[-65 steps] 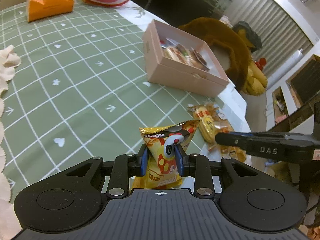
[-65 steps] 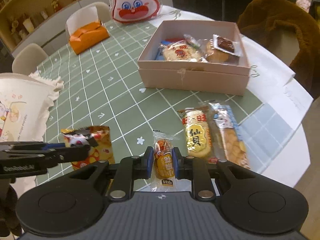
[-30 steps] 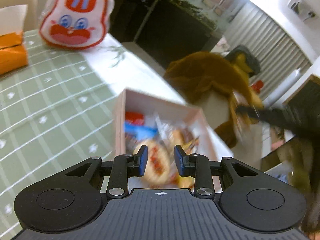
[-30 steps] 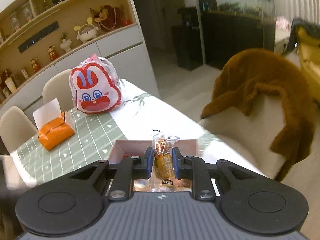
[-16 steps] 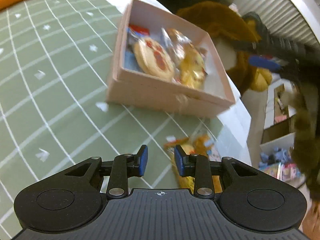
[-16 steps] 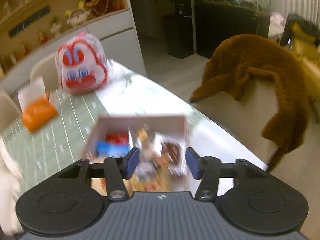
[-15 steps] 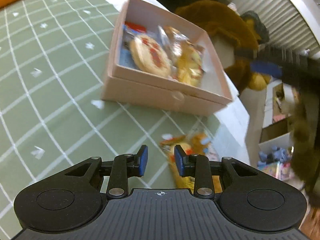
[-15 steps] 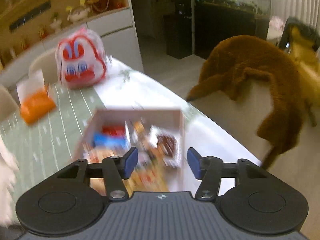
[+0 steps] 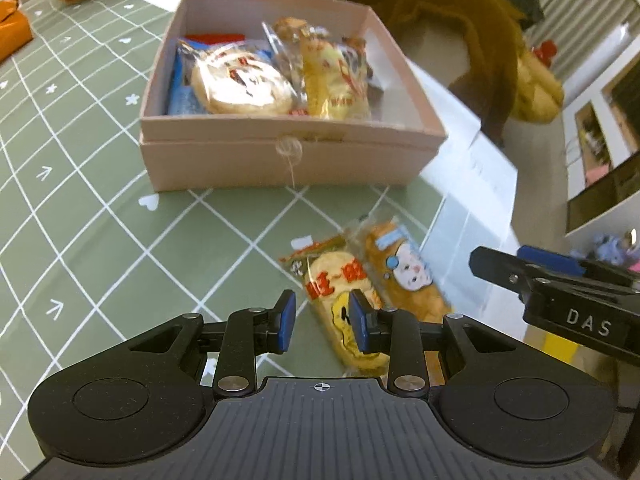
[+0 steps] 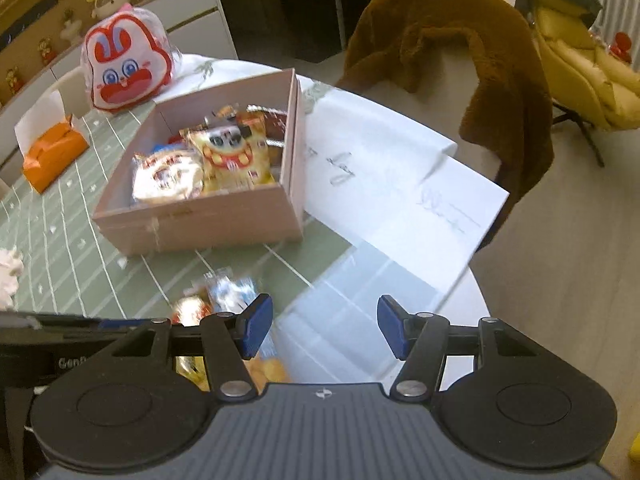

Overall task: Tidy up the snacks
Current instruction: 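Move the left gripper to the yellow rice-cracker packet while the right grasps the long cookie-stick packet, then grasp the yellow rice-cracker packet with the left gripper while the right lifts the cookie-stick packet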

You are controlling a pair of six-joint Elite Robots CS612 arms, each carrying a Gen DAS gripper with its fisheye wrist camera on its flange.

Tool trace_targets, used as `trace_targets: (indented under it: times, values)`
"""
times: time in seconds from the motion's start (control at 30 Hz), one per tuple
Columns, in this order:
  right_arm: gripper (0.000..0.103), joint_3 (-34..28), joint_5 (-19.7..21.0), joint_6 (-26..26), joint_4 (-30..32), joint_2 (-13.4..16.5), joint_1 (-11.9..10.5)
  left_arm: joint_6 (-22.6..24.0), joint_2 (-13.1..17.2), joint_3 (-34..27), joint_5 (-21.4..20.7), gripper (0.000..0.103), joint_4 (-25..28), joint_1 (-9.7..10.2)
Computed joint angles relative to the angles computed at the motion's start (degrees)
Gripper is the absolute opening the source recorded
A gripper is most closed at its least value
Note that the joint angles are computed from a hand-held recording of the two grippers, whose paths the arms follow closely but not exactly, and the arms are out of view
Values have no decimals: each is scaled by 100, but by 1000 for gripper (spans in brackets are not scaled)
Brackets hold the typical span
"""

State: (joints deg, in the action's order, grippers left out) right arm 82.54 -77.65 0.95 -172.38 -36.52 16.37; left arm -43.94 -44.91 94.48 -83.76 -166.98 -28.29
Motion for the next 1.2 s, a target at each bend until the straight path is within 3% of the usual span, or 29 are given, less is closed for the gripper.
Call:
trace_targets:
  times: [0.1,0.3,0.4,0.53,0.67,0.77,0.97,1.2]
  values:
    - [58,95,-47,-12,-26,-35,9,101,-18,5,222,47,70,-54]
    - [60,331,-50,-231,-65,-161,26,106,-21,54,445,54,49,-50]
    - [61,403,-23,-363,45,-200,24,-180,-31,122,235,48,-124,10]
    - [61,455,-55,-471,192,-225,39,-286,13,125,-274,48,-518,61]
    - [61,508,-87,-493,165,-255,47,151,93,-110,-159,53,9,-37]
    - [62,567,-103,-479,143,-277,45,299,131,-120,-41,59,-58,-77]
    - [63,680,-15,-449,150,-307,45,280,133,0,-118,56,-392,-53]
    - [63,692,77,-713,333,-279,158,475,202,-118,-37,50,-394,-66]
